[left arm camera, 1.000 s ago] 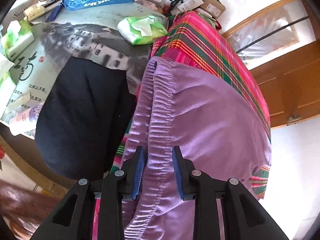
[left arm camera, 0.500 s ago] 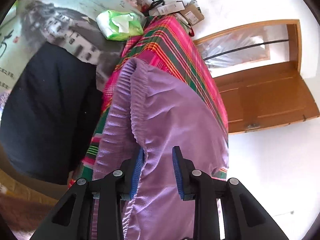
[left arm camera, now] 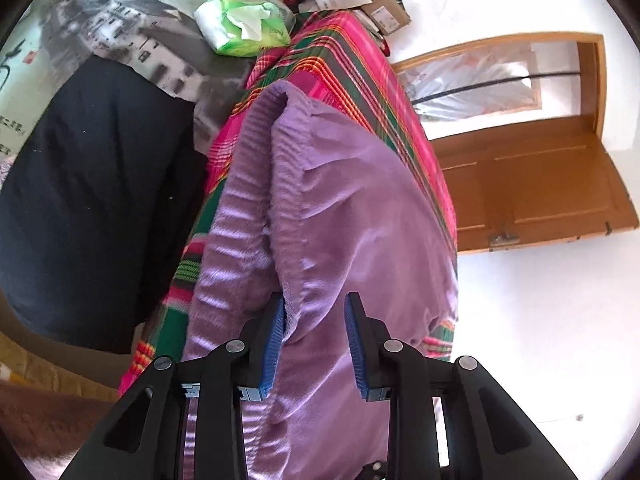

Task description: Fold clothes

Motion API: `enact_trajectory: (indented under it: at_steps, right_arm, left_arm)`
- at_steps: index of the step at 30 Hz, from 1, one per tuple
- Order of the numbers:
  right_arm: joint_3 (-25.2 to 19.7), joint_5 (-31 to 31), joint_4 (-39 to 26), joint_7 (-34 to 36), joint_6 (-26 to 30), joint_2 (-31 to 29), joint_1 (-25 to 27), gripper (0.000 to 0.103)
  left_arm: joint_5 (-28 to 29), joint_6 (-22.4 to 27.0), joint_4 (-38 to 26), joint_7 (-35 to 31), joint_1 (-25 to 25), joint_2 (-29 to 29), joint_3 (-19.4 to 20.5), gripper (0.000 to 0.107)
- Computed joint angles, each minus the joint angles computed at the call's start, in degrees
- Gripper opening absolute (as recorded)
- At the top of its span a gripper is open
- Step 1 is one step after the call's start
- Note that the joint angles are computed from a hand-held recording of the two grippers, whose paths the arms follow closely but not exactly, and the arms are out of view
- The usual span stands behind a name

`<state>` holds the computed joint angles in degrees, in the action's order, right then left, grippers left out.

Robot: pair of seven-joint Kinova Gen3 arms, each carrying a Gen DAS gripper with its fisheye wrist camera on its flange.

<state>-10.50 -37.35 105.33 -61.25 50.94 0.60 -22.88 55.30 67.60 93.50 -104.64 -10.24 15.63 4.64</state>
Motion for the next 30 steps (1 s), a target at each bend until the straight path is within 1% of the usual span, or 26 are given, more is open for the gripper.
enact_trajectory:
  at_steps: [4, 8, 11, 17, 20, 25, 26, 30]
  right_arm:
    - [-0.1, 0.8, -0.2, -1.0, 0.1, -0.4, -0.2, 0.026]
    - [-0.2, 1.2, -0.1, -1.8, -0.1, -0.5, -0.6, 0.026]
    - [-0.1, 0.9, 0.0, -1.6, -0.2, -0.4, -0.6, 0.026]
    - [-0.1, 0.6, 0.1, -1.5, -0.4, -0.4, -0.5, 0.027]
    - [-0.1, 0.7, 0.0, -1.7, -0.4, -0.4, -0.6, 0.027]
    - [0.0, 0.5, -0.2, -1.7, -0.2, -0.3, -0.5, 0.027]
    - [0.0, 0.5, -0.2, -1.7, -0.2, -0.3, -0.5, 0.027]
    - [-0.1, -0.1, -0.1, -1.5, -0.7, -0.2, -0.5, 0.027]
  left_arm:
    - [0.6, -0.4, -0.9, 1.6, 0.3, 1.6, 0.4, 0.03]
    - [1.8, -0.1, 0.1, 0.1, -0.4, 1.0, 0.6, 0.03]
    - [3.6, 0.8, 1.5, -2.7, -1.7, 0.1, 0.3, 0.03]
    - [5.8, 0.9, 3.9, -3.4, -2.5, 0.0, -0.9, 0.03]
    - [4.6, 1.0, 3.4, -3.2, -1.6, 0.2, -0.6, 0.03]
    - [-0.3, 3.2, 0.5, -1.8, -0.8, 0.1, -0.6, 0.03]
    - [-1.6, 3.4, 0.1, -1.8, -0.2, -0.2, -1.2, 0.03]
    - [-1.6, 3.0, 0.2, -2.4, -0.6, -0.2, -0.7, 0.03]
